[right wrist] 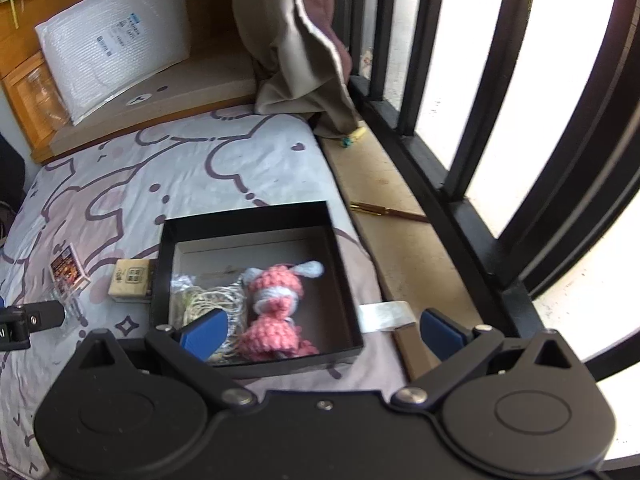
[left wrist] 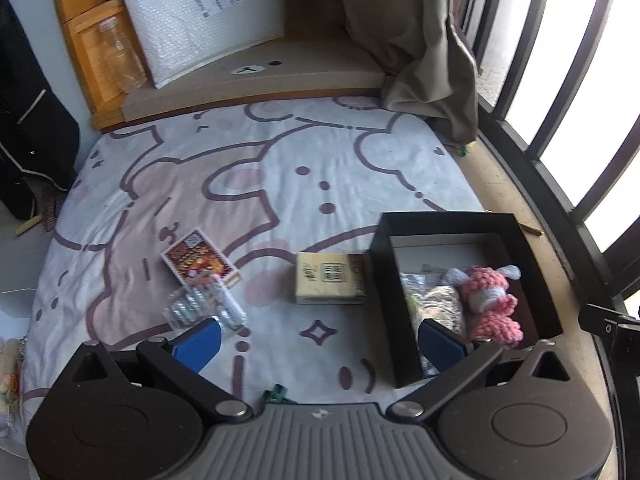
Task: Organize objects
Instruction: 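Lift both open tools up and away from the black box, then grasp the green plastic clip with right tool while left tool approaches the clear capsule case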
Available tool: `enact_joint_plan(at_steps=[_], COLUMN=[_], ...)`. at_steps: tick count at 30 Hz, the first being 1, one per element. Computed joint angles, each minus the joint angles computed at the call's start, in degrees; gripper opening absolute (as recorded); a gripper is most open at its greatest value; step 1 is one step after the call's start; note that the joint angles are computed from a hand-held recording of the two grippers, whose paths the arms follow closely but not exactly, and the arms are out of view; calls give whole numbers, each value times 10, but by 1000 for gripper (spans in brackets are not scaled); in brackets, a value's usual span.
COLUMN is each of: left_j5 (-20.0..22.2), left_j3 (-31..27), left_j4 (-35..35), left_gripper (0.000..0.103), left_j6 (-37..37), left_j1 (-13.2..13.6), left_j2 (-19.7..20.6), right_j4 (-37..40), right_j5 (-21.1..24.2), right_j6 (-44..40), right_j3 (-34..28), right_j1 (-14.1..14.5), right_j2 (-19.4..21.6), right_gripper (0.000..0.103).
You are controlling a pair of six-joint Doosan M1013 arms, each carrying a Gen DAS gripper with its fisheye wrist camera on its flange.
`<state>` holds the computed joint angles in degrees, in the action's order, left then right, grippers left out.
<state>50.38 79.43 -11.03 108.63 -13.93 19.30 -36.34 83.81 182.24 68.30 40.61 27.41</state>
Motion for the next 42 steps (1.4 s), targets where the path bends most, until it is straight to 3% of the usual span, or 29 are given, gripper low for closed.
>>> enact_joint_plan(at_steps=[22, 42], left_j5=[-10, -23], left_j3=[-12, -12], left_j4=[44, 64], left_gripper=[103, 103], left_j6=[-58, -91], left_j1=[57, 81], left_j2=[5, 7], right_j4=[3, 2], right_j5=[-41, -76], right_j6=[-109, -149], right_j3=[-120, -180], right_j1=[-6, -6], right_j2=[77, 114], right_gripper=[103, 103])
